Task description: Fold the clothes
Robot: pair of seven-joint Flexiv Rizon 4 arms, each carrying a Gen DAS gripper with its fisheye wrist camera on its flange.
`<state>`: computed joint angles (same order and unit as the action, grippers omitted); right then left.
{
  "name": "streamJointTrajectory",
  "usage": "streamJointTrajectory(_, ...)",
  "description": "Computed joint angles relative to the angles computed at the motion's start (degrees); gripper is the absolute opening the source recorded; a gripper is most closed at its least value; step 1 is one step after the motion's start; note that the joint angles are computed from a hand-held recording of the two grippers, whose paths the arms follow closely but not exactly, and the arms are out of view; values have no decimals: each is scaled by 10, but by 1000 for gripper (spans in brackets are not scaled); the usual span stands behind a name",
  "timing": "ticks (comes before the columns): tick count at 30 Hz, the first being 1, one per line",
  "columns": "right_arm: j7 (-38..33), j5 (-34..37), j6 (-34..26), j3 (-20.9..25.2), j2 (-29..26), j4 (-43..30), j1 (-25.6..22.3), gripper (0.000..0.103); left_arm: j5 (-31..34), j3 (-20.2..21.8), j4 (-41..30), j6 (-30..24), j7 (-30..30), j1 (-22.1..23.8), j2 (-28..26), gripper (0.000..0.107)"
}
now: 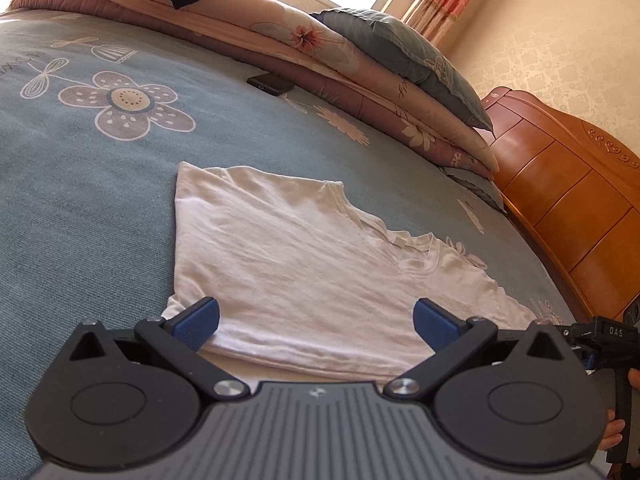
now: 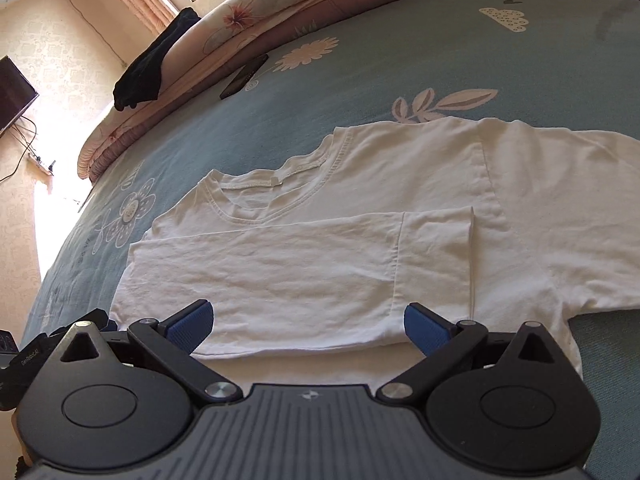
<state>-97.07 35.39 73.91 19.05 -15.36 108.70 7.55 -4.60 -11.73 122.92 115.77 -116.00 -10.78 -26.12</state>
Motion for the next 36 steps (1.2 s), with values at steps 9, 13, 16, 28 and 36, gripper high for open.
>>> streamJointTrajectory(9,88,-86,38,-21,60,92,16,103,-3,5,0,-1,0,-4,2,103)
streamJointTrajectory(13,26,4,4,-16,134,130,2,103,-28,31,1,-8,17,-38,13,103)
streamJointTrajectory(16,-72,113,-45,-35,191,158,5,103,-27,15,12,4,2,-30,25,103)
streamJointTrajectory(28,-391,438,-180,-143,181,121,42,103,-104,46,56,-105,67,-172,103,103)
streamJointTrajectory(36,-401,436,-252,-152,241,185,-27,103,-86,27,72,-111,6,-162,86,103)
